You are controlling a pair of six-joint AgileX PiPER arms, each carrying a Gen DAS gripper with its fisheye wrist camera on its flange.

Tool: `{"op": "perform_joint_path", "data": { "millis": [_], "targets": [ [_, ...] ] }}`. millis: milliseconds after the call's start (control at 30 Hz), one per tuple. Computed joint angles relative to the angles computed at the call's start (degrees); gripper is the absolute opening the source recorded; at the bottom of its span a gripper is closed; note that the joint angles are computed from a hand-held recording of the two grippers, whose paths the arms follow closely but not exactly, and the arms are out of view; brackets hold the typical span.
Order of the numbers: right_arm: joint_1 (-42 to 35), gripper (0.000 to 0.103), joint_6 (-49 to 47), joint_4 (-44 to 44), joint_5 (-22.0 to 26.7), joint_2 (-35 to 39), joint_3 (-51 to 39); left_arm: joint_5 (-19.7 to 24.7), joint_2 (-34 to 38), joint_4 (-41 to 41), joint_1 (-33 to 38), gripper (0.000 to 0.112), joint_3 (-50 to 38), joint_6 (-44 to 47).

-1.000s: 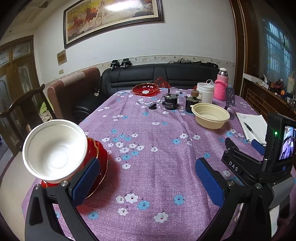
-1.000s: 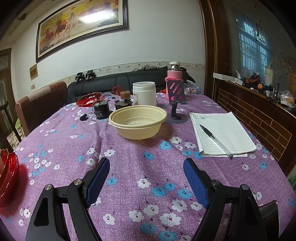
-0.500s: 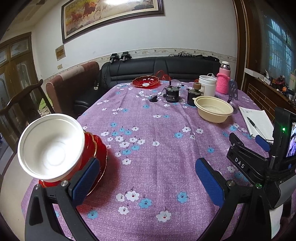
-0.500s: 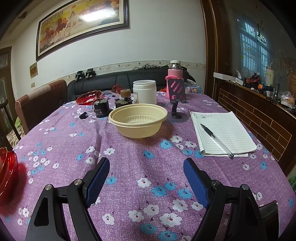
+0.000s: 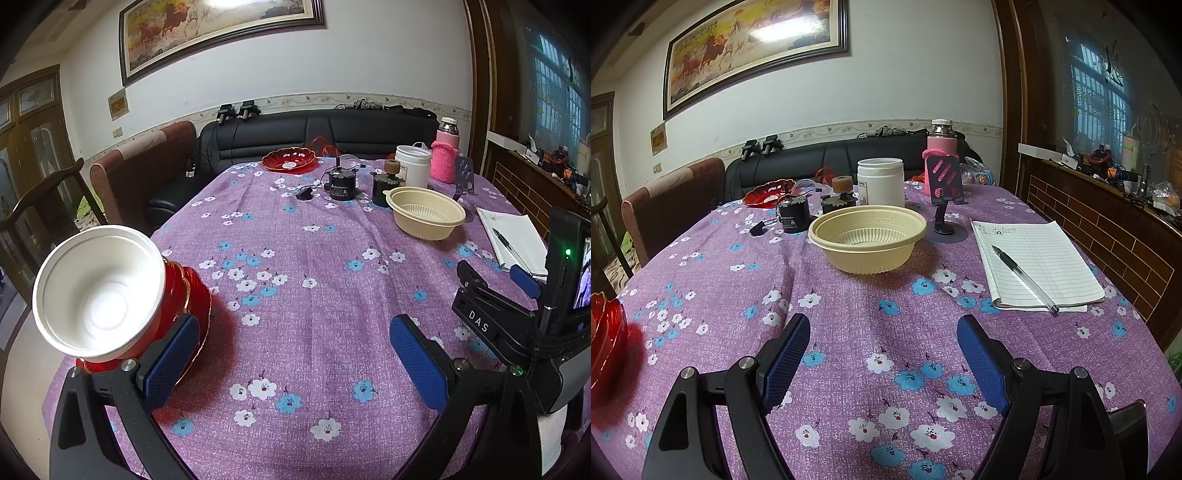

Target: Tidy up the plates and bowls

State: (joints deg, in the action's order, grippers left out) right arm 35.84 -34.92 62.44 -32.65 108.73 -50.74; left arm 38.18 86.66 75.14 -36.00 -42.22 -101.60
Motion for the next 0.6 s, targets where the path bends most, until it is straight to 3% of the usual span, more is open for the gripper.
{"op": "perform_joint_path", "data": {
  "millis": [600],
  "targets": [
    [0.0,0.085,-0.3,0.2,0.2,0.2,-0.3,-1.6,0.7,-0.2,1.1,0.103,0.2,0.3]
  ]
}}
